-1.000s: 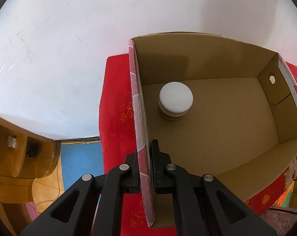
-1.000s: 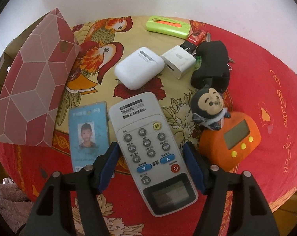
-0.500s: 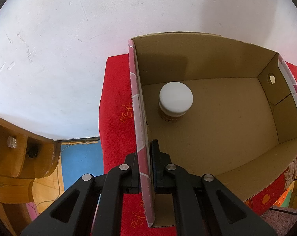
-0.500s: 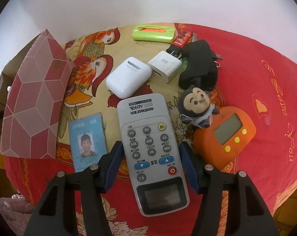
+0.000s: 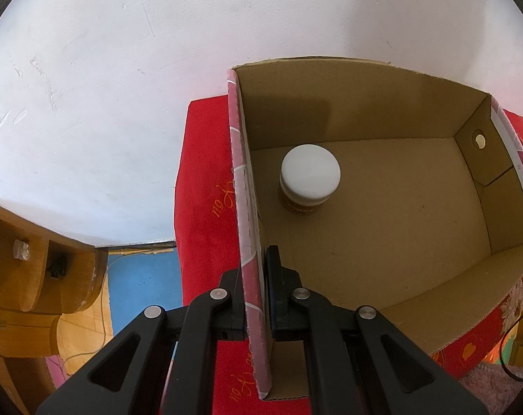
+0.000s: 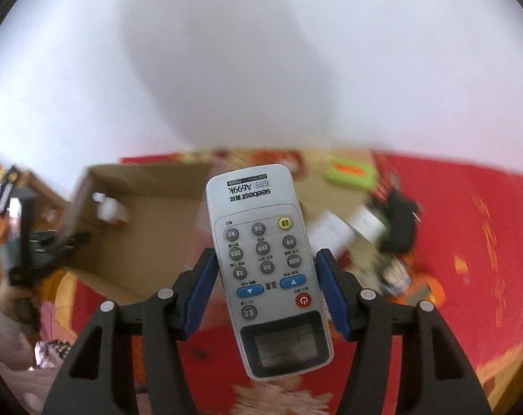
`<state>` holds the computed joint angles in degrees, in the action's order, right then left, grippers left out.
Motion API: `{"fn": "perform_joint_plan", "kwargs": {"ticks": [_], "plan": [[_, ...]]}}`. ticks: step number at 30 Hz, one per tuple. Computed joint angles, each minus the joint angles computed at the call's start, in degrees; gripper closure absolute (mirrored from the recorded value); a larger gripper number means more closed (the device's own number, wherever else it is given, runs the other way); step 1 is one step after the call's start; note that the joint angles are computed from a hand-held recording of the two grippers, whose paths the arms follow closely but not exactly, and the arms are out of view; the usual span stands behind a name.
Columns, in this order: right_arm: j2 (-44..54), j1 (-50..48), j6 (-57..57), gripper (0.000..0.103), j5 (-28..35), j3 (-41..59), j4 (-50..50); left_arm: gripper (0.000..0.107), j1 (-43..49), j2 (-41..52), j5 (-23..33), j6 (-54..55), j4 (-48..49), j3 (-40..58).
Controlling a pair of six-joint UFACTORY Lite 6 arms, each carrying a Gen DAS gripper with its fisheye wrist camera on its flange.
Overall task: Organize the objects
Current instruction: 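Carry the white remote into the box beside the jar and release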
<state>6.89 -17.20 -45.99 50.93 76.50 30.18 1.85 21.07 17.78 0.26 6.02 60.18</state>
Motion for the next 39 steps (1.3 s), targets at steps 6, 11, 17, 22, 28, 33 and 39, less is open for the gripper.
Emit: {"fn": "perform_joint_plan", "kwargs": {"ticks": [6,11,17,22,28,33,39], "plan": [[10.7,14.2,10.3,0.044,0.0,9.5,1.3,0.099,0.1,-0.9,-0.8,0.2,-0.5,-1.2],[18.6,23.4,16.2,0.044,-2.3,11.8,-1.4,0.099,-0.1,-1.3,-1.0,-0.3,-0.2,-1.7],[28.3,32.8,29.9,0.044,-4.8,18.7,-12.2,0.099,0.8,-4.6,-0.3,1.2,-1.3,-4.0],[33.5,35.7,40.5,0.044,-4.6,22.0,-17.4,0.099,1.8,-7.8,1.5,5.2,-4.4,-5.0],[37.0,37.3,49.2,0.044,-5.6,24.2,-19.2,0.099,2.1,-7.0,-0.1,7.0,-6.2,-5.6],[38.9,38.0,53.8,0.043,-6.1,24.9,-22.0,0.099,2.8,-7.1,-1.3,9.6,-8.4,-6.8],[36.9,37.8,54.0,0.042,-7.2,23.6,-23.0,0.099,3.5,-6.5,-0.2,12.9,-11.3,-5.4]]}}
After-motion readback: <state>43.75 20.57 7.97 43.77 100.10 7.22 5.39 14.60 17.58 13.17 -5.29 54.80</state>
